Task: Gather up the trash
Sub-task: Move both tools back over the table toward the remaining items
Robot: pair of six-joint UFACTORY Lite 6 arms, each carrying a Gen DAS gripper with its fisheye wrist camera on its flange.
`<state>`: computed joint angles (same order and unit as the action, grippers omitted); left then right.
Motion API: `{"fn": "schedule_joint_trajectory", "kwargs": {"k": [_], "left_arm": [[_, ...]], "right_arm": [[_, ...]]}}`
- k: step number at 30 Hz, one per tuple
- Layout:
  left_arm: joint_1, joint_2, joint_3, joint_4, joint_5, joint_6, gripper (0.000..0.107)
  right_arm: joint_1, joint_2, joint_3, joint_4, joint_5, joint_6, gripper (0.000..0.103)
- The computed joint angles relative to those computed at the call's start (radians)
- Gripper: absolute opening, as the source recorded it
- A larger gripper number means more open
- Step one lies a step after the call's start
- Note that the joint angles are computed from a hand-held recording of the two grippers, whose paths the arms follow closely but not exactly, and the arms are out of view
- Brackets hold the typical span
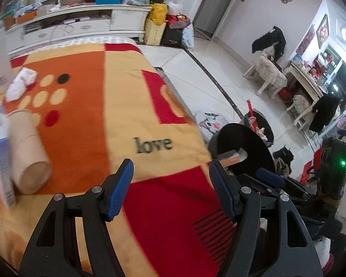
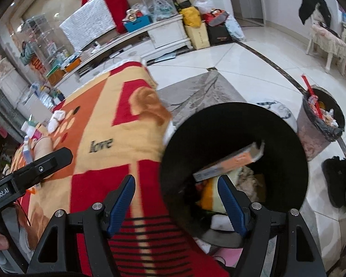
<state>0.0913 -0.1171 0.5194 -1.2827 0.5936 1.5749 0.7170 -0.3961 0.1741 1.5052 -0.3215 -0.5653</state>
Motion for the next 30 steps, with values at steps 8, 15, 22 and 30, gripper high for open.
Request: {"fn": "schedule_joint_trajectory", "kwargs": {"k": [8, 15, 22, 30], "left_arm": [[0.289, -0.006, 0.018, 0.106, 0.116, 0.086, 0.067], [0.541, 0.035, 0.066, 0.185, 0.210, 0.199, 0.067], [0.669, 0.242, 0.223, 0.199, 0.155, 0.253, 0.067], [0.721, 0.561, 0.587, 0.210, 0.127, 0.066, 0.067]], "right_arm": [[0.106, 0.247, 0.163, -0.225, -0.012, 0.262, 0.072], [0.166, 0.365, 0.278, -0.227, -0.015, 0.266, 0.072], [0.213, 0.469, 0.402, -0.189, -0.007, 0.210, 0.073], [0.242, 0.573, 0.545, -0.080, 0.016, 0.062, 0.073]]}}
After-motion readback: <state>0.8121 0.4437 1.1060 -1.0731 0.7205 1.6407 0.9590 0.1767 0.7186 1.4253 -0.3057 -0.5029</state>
